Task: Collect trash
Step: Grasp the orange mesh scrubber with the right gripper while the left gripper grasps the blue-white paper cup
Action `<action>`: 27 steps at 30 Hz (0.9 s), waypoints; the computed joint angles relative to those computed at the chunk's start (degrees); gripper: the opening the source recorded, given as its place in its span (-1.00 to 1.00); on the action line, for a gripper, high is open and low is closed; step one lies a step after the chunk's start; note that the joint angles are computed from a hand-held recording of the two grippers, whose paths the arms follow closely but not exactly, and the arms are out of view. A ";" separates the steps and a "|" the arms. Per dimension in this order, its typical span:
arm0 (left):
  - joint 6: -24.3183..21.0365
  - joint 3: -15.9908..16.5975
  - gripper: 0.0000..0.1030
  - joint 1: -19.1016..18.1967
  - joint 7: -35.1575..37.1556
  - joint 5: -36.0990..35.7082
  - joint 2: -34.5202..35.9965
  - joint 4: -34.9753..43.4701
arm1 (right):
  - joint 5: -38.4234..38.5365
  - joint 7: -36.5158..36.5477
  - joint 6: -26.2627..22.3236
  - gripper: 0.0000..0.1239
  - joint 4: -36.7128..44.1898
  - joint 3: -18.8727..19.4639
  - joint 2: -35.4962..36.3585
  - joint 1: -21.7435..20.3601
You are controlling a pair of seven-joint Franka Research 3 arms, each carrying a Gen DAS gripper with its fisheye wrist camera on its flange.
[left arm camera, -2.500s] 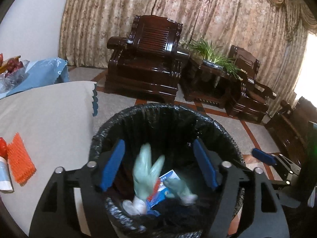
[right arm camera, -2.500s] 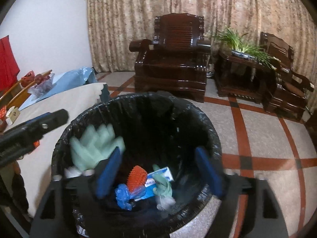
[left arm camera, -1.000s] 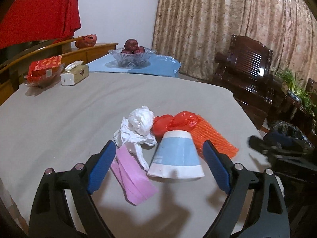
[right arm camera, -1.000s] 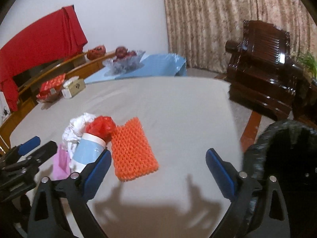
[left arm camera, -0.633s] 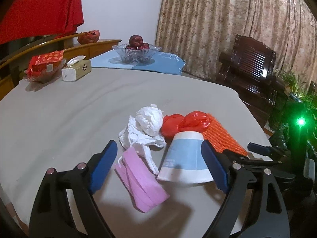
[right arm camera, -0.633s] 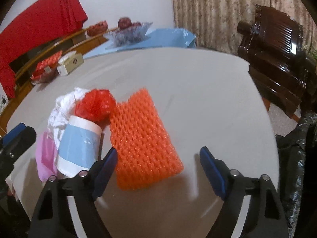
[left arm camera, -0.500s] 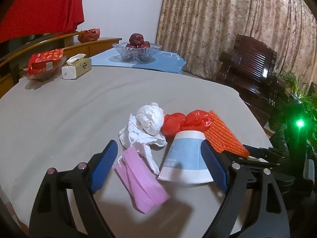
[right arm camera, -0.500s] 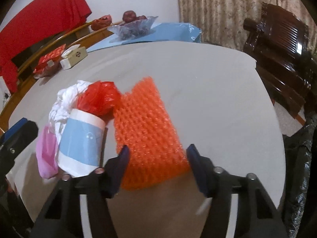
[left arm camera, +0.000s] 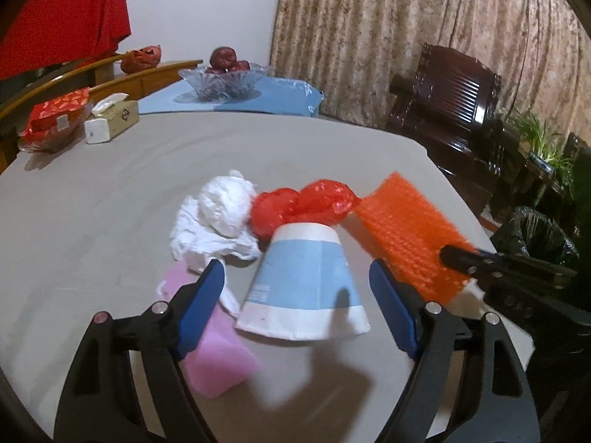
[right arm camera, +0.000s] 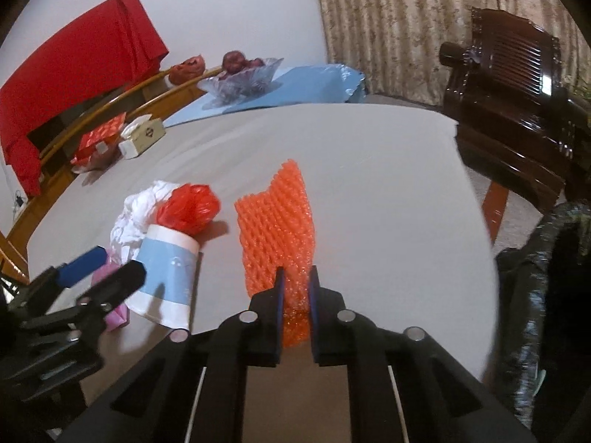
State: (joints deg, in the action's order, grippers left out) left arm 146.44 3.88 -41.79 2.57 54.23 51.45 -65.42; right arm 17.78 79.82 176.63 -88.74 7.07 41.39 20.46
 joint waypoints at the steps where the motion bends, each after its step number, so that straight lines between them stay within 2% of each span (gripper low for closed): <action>1: -0.42 -0.58 0.49 0.39 1.15 -0.79 0.88 1.27 | 0.06 -0.12 0.31 -0.82 -0.48 0.02 -0.33 -0.17; 9: -2.76 -3.30 0.35 2.63 9.94 -9.86 6.42 9.05 | 0.74 -1.22 1.36 -0.82 -1.32 1.62 -0.33 -1.72; 12: -3.16 -2.77 0.35 2.29 11.61 -11.75 7.44 10.65 | 1.02 -1.61 1.17 -0.82 -0.79 2.08 0.15 -1.91; 22: -8.95 -3.64 0.49 2.55 18.16 -19.09 12.29 18.90 | 1.61 -2.01 1.17 -0.82 -1.45 1.95 -0.06 -1.73; 24: -9.18 -2.92 0.40 2.08 18.14 -19.16 12.26 18.98 | 1.67 -2.00 1.32 -0.82 -1.64 1.90 -0.16 -1.69; 27: -6.28 -1.33 0.10 1.30 14.68 -17.34 9.56 14.34 | 1.85 -2.07 2.01 -0.82 -2.41 2.10 -0.68 -1.86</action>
State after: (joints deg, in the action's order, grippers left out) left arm 140.16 2.54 -40.49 17.25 36.90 61.01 -51.07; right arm 19.63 77.74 178.64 -91.15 9.17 40.71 18.59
